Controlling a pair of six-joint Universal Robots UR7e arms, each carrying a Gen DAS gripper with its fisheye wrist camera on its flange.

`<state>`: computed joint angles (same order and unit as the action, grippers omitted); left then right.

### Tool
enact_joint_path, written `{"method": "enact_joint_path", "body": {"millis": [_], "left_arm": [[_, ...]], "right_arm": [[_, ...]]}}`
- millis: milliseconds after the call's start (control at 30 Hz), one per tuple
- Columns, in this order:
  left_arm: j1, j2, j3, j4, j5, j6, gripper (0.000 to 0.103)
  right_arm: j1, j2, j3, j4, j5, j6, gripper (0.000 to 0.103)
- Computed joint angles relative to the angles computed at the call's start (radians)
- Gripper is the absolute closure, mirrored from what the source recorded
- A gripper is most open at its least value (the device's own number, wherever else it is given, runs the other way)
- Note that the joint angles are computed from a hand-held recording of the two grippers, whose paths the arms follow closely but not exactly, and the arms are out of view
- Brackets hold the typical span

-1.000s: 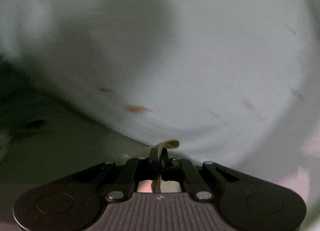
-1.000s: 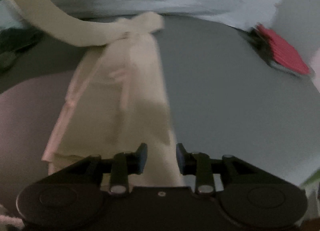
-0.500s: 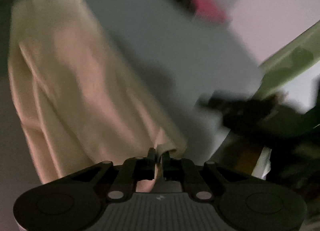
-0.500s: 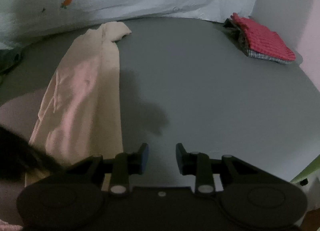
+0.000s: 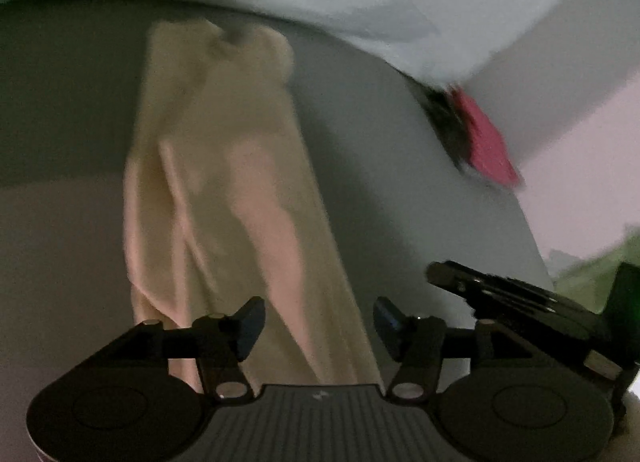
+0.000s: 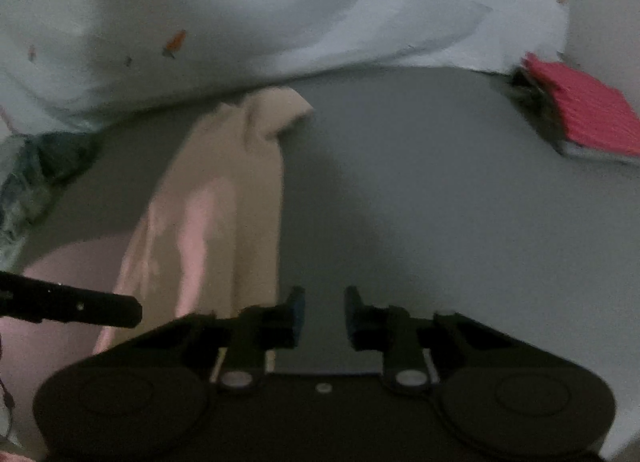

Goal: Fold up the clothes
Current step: 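Smooth the folded sweater strip flat with both open grippers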

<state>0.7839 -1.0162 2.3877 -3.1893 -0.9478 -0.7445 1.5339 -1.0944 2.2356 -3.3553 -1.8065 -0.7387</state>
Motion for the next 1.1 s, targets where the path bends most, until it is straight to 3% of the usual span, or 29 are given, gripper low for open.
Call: {"method": "enact_joint_path", "body": {"millis": [133, 233, 367, 567, 733, 767, 833, 867, 900, 967, 1067, 1100], "left_arm": [[0.006, -0.017, 0.0, -0.019, 0.082, -0.062, 0.04], [0.027, -0.015, -0.014, -0.041, 0.139, -0.071, 0.036], [0.054, -0.04, -0.048, 0.037, 0.213, -0.137, 0.034], [0.146, -0.04, -0.084, 0.009, 0.22, -0.152, 0.031], [0.216, -0.027, -0.117, 0.001, 0.19, -0.15, 0.031], [0.226, -0.018, -0.127, -0.004, 0.188, -0.151, 0.031], [0.247, -0.005, -0.146, -0.005, 0.185, -0.146, 0.031], [0.254, -0.003, -0.153, 0.001, 0.186, -0.145, 0.031], [0.26, -0.001, -0.161, 0.005, 0.187, -0.14, 0.031], [0.267, 0.005, -0.169, -0.002, 0.191, -0.124, 0.031], [0.273, 0.007, -0.174, -0.01, 0.19, -0.106, 0.031], [0.275, 0.004, -0.172, -0.009, 0.19, -0.104, 0.031]], "right_arm": [[0.024, 0.054, -0.111, 0.109, 0.067, -0.015, 0.092], [0.046, 0.122, -0.219, 0.181, 0.098, -0.015, 0.087], [0.085, 0.24, -0.393, 0.27, 0.098, 0.005, 0.078], [0.13, 0.423, -0.675, 0.422, 0.127, 0.083, 0.069], [0.159, 0.585, -0.887, 0.522, 0.058, 0.094, 0.059], [0.165, 0.617, -0.929, 0.55, 0.03, 0.106, 0.062], [0.177, 0.676, -0.994, 0.575, -0.054, 0.127, 0.088], [0.178, 0.687, -1.001, 0.57, -0.058, 0.132, 0.101], [0.179, 0.697, -1.008, 0.565, -0.06, 0.137, 0.101], [0.17, 0.668, -0.966, 0.53, 0.043, 0.166, 0.101], [0.151, 0.603, -0.896, 0.505, 0.27, 0.195, 0.101], [0.151, 0.598, -0.892, 0.507, 0.302, 0.196, 0.101]]}}
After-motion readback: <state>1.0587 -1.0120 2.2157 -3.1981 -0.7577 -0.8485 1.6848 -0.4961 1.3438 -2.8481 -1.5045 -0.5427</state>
